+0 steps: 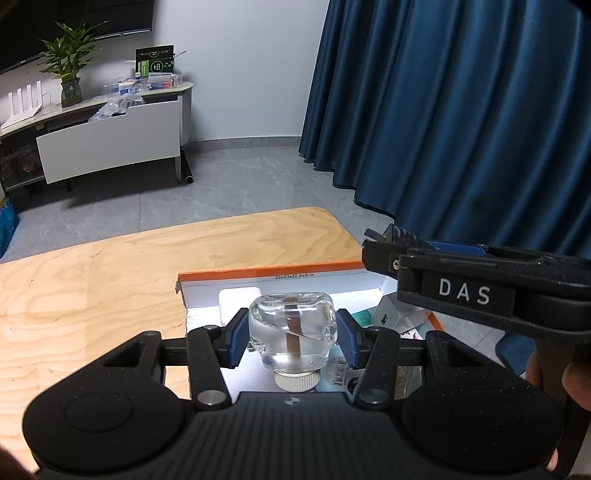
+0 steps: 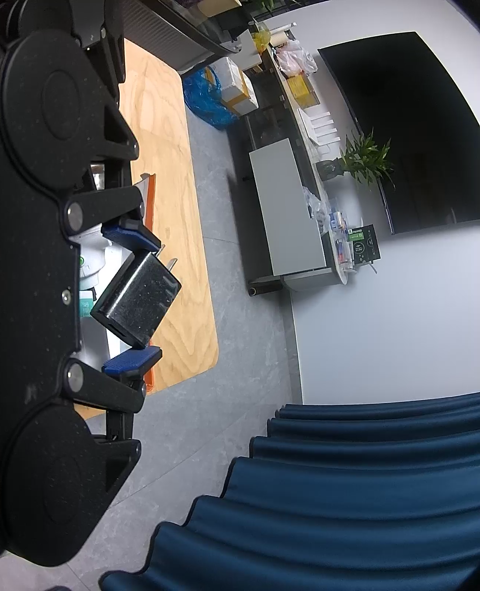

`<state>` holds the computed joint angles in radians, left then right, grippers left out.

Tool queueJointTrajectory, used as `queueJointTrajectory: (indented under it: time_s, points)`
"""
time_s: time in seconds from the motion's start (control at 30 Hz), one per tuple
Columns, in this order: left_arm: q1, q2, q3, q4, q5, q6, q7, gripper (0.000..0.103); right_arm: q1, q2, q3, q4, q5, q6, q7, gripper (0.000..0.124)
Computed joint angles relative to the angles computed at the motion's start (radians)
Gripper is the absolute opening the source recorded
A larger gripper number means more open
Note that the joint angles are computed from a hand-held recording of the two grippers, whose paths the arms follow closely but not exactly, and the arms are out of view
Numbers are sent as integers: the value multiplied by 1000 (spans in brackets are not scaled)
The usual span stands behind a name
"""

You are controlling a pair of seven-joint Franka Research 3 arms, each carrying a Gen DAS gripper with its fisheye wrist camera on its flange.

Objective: Organize rigid objects
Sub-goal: 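Hold the glass bottle and black charger inside the box, positioning them among the items, then open the left gripper to release the glass bottle while the right releases the black charger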

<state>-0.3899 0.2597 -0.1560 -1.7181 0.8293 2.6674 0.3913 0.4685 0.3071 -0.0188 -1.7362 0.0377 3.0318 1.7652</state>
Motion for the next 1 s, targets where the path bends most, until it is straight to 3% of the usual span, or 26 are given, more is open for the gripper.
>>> queueJointTrajectory:
  time_s: [0.6,0.7,0.8,1.0]
  points:
    - [-2,20,3,18,-24,4,35,50,-8,28,11,35,6,-33,-8,69]
    - [-2,25,4,24,-29,5,42,50,72,25,-92,19,-84,3,105,78]
    - [-3,35,6,36,-30,3,51,50,75,3,-105,-23,-98,61,135,78]
    - [-5,76,13,87,-53,-1,87,50,161,-57,-222,-114,-168,129,223,78]
